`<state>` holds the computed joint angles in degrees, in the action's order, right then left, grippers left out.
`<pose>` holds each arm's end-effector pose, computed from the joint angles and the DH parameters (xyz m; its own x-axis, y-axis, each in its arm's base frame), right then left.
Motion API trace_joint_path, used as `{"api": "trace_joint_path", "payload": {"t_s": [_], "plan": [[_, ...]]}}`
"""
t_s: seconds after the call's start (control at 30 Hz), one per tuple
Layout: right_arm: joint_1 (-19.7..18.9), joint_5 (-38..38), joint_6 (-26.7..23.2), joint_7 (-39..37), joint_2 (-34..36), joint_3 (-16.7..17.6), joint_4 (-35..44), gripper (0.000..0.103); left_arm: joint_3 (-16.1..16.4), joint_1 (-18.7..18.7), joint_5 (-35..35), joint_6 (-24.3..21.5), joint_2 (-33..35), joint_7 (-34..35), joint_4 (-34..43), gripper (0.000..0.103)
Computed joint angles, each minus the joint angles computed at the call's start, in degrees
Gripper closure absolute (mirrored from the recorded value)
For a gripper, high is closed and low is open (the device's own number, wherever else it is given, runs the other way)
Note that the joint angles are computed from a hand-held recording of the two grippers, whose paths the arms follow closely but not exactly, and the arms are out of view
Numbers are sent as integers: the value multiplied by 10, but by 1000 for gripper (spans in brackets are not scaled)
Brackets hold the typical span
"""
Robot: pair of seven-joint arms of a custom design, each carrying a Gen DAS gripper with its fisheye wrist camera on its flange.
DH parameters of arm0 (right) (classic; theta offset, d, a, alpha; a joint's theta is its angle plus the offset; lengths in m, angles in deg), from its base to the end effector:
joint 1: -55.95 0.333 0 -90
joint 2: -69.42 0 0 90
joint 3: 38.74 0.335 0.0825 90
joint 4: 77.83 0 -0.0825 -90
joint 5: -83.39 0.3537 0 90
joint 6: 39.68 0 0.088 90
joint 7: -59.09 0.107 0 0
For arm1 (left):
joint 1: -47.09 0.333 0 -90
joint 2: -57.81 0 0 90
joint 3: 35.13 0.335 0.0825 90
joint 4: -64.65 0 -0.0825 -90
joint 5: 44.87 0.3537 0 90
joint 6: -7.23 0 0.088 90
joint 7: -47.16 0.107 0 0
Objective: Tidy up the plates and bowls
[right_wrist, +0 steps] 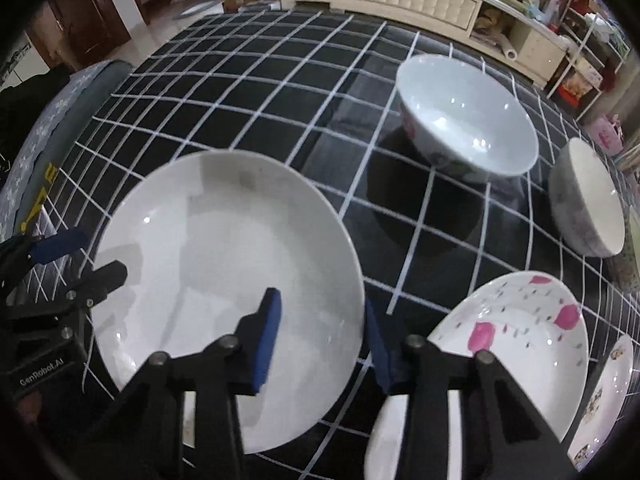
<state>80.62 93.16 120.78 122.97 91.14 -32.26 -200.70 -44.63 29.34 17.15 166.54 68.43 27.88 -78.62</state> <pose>0.5074 0.2937 0.2949 0.7409 -0.6715 -0.0107 -0.6439 -0.7057 -0.2956 0.3810 -0.2416 0.2595 0.4107 -0.9112 0.0321 -0.8353 -0.3901 -0.3873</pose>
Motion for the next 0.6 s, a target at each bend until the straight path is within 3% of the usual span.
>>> {"api": "trace_joint_path", "payload": {"t_s": [0.1,0.23,0.37,0.47,0.6], "plan": [[6,-6,7,11,4,-8,-1,69,-2,2,-24,-7,11,22,5,51],[11,-19,14,17,4,-13,-4,73,11,4,-8,27,16,11,-1,59],[39,-66,43,37,-5,-38,-23,76,10,-3,3,33,23,23,9,82],[43,-89,63,45,-16,-47,-43,78,-1,-19,-21,-16,27,53,25,81],[25,-73,59,38,-19,-28,-46,79,6,-21,-2,-3,22,26,16,83]]}}
